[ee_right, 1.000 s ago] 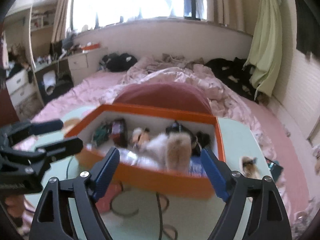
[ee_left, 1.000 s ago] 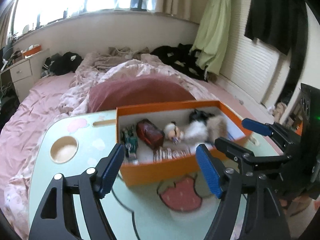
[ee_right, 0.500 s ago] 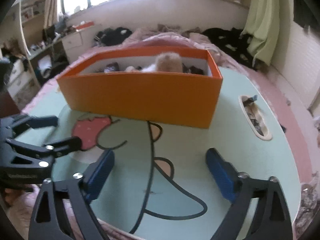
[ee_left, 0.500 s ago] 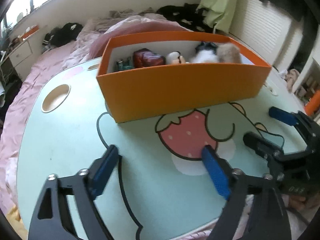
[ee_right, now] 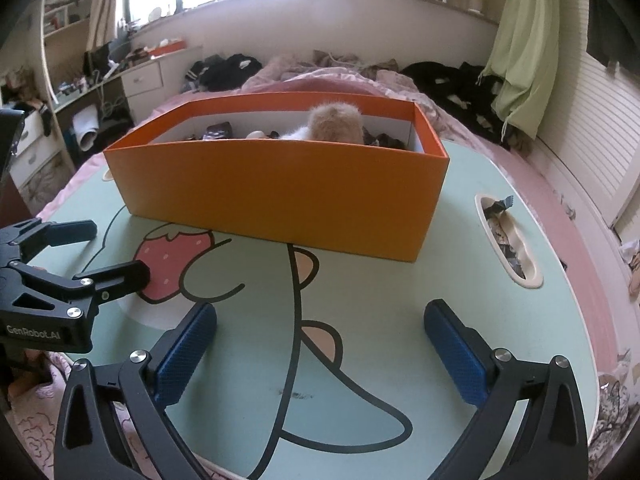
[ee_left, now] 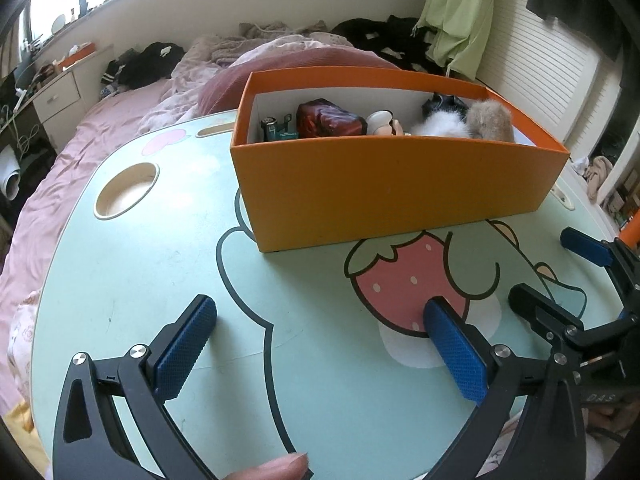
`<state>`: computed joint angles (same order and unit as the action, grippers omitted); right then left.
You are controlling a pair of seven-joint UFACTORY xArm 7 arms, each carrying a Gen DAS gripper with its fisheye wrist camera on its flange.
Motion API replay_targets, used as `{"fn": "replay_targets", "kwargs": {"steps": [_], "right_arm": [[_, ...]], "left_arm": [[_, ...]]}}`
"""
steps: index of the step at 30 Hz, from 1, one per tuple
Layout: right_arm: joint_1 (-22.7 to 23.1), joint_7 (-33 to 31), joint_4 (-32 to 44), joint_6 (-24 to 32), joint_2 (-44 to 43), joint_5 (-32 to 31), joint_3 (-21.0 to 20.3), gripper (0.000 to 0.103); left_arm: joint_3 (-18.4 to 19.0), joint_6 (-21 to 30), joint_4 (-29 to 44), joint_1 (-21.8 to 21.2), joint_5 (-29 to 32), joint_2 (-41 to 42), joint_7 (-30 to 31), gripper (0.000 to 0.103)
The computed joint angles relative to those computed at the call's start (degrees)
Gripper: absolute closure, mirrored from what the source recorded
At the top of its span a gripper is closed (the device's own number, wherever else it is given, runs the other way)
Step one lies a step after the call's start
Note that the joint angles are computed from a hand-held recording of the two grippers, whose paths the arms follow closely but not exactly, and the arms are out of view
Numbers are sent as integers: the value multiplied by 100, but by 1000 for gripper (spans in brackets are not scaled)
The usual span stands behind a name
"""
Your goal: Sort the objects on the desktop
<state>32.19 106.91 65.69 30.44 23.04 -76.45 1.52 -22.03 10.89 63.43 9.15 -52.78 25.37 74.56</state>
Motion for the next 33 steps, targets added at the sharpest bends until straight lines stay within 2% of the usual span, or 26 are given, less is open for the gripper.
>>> {"fn": "replay_targets", "kwargs": {"steps": [33], "right_arm": [[7,48,-5,8,14,-39,3,0]], "left_arm": [[-96,-19,83,84,203,83,-161,0]]}}
